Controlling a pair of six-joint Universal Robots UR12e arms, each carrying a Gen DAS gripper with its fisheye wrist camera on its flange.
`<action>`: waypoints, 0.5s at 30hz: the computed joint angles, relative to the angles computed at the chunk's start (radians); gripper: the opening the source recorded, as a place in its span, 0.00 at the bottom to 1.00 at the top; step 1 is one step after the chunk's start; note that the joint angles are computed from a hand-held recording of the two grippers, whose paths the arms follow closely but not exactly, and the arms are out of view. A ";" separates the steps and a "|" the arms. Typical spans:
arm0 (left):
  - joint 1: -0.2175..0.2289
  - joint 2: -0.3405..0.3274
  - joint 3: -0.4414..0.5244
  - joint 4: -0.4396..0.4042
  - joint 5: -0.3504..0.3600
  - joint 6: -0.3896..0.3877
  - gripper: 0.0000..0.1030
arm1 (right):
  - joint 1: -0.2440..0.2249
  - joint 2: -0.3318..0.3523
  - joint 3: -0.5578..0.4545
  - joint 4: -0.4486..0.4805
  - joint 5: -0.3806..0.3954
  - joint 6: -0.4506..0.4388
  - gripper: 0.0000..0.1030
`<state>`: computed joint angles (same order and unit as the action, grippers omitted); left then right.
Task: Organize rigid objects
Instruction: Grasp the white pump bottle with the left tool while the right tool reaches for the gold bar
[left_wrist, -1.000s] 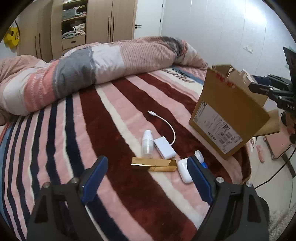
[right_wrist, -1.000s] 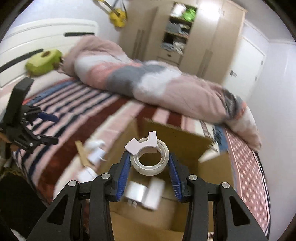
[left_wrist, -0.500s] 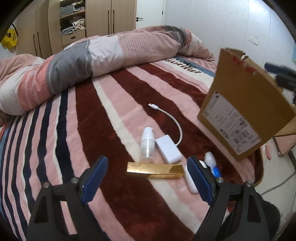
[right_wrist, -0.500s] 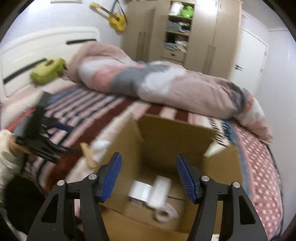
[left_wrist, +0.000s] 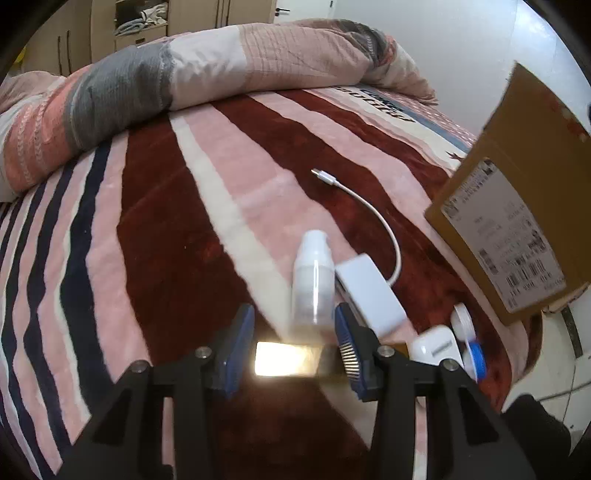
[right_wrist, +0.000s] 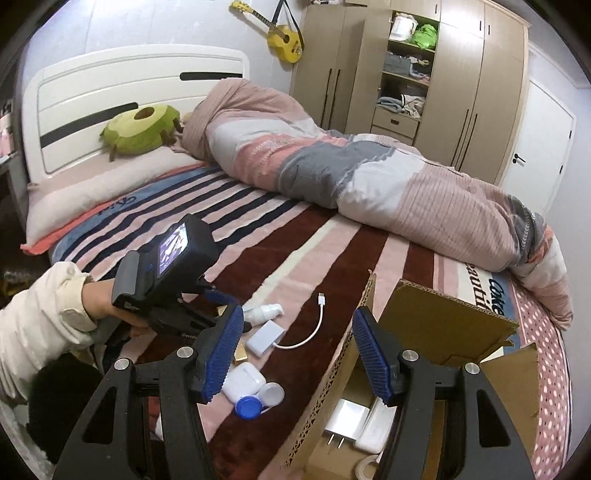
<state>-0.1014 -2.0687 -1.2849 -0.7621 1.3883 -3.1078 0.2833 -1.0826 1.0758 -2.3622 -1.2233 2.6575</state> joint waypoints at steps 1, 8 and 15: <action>-0.006 -0.011 0.016 -0.010 0.017 0.006 0.43 | 0.000 0.001 -0.001 0.000 -0.001 0.001 0.57; -0.023 -0.044 0.061 -0.012 0.057 0.046 0.21 | 0.002 0.006 -0.008 0.007 -0.010 0.002 0.57; 0.006 0.036 -0.028 0.080 0.050 0.038 0.21 | 0.014 0.008 -0.021 0.086 0.053 -0.055 0.57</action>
